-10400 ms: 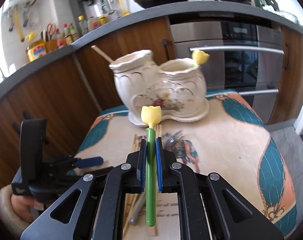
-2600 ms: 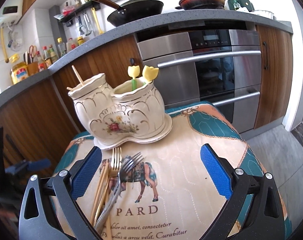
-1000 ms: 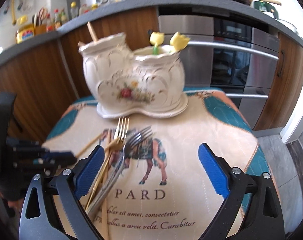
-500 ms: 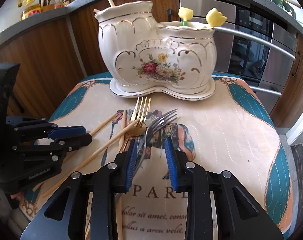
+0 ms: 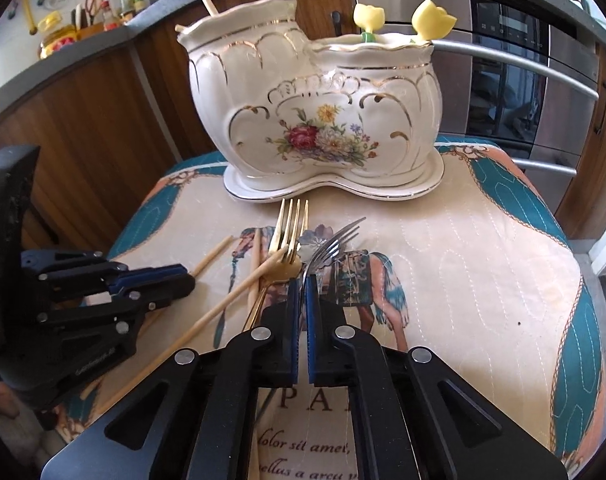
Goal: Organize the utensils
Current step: 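Lift the chopstick with the left tool while the right tool lifts the fork toward the holder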
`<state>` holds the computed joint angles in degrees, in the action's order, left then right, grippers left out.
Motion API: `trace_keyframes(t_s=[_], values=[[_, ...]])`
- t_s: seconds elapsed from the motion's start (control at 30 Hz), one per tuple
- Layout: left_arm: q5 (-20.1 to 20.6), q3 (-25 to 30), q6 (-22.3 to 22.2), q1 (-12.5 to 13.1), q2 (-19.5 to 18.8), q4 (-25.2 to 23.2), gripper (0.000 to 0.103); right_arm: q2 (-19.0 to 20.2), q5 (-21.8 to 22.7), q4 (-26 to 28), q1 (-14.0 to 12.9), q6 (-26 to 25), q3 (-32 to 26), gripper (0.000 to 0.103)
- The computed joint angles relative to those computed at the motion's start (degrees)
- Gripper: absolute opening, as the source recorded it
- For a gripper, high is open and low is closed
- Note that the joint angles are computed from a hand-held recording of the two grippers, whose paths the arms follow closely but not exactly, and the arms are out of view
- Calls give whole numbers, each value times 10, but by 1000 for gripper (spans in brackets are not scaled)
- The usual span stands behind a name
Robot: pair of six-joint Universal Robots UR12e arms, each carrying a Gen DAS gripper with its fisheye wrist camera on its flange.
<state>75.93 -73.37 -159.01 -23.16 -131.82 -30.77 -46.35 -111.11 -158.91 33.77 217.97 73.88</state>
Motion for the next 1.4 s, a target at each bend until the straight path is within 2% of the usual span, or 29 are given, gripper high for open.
trace_keyframes(t_s=[0.13,0.27,0.37,0.43,0.5,0.53,0.67,0.83,0.97,1.13,1.3,1.4], values=[[-16,-8,-11,6,5,3,5,-5,-9,-36,3,-11,11,3],[-42,-27,-21,14,17,38,5,-11,-19,-92,7,-27,26,3],[-66,-40,-32,20,25,75,5,-12,-44,-134,12,-41,32,3],[-83,-51,-42,25,32,108,5,-11,-74,-163,17,-58,34,3],[-134,-64,-56,35,35,158,5,-7,-108,-187,23,-74,30,3],[-144,-69,-65,38,36,184,5,-5,-121,-196,25,-79,29,3],[-167,-76,-108,48,31,259,5,7,-186,-232,35,-114,17,3],[-187,-65,-136,52,23,312,5,22,-247,-279,43,-171,-6,2],[-210,-32,-170,55,6,347,5,31,-273,-316,43,-225,-34,2],[-231,45,-231,50,-26,376,5,40,-279,-347,33,-272,-71,2],[-229,133,-277,38,-68,397,5,44,-271,-360,16,-272,-95,2],[-207,179,-287,29,-91,402,5,48,-275,-367,7,-266,-107,2]])
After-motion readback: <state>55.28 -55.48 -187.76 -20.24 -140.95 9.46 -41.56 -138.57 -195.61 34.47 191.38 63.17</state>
